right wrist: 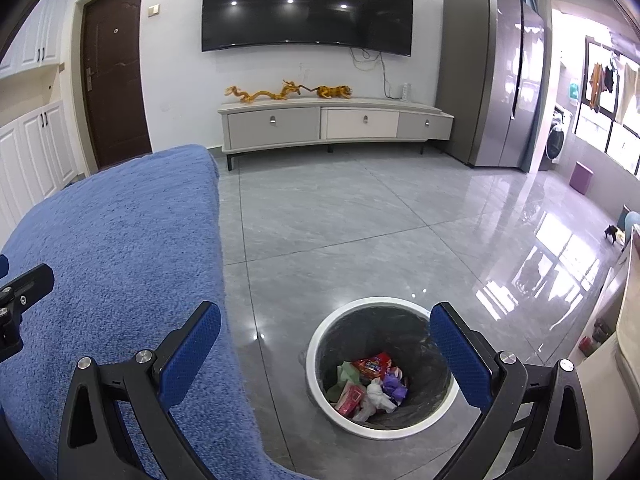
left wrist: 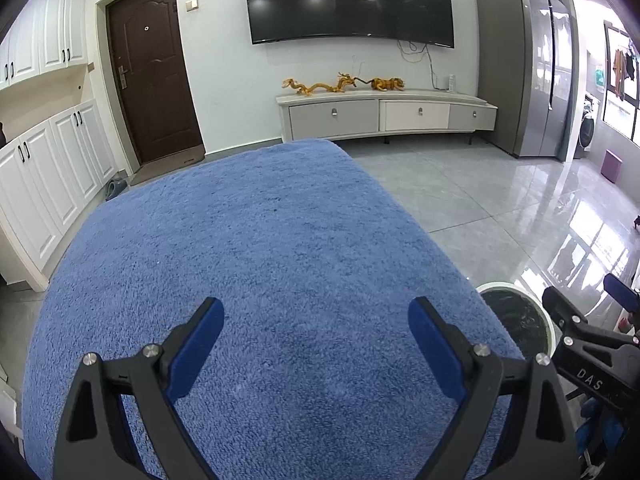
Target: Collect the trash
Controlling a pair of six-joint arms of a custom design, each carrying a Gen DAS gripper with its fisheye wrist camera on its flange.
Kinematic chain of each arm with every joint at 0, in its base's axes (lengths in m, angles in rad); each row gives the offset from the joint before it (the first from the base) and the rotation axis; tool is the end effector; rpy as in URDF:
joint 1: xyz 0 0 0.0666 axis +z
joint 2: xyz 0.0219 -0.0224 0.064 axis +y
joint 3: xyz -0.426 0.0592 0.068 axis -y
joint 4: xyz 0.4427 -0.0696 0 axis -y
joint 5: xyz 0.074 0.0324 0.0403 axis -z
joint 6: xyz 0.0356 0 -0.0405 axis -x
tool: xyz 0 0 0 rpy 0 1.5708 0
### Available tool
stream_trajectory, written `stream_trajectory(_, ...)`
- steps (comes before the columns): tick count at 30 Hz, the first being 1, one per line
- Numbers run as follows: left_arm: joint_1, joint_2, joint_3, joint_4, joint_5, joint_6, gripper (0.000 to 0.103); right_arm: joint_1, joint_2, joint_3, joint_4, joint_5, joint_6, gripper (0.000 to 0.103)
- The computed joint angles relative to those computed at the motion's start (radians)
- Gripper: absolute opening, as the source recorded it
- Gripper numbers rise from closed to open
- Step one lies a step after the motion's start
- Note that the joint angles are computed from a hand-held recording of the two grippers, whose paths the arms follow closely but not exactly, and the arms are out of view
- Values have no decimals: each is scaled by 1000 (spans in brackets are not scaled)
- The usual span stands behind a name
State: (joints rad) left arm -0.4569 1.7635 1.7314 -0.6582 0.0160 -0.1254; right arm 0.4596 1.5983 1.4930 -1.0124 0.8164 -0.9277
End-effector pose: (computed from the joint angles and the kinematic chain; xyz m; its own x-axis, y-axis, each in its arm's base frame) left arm 0.6251 -0.3084 0.4515 -0.5104 0.3903 -0.7663 0.5201 0.8497 0.0863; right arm 0.5357 0.2358 0.4195 -0.4976 0.3652 -0.7868 0.6341 0.7721 -0.0426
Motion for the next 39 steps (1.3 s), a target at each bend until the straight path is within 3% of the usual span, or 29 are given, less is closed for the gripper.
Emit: stream_trajectory(39, -6, 9, 7, -10, 2, -22, 94, -14, -9, -33, -18, -31, -41, 102)
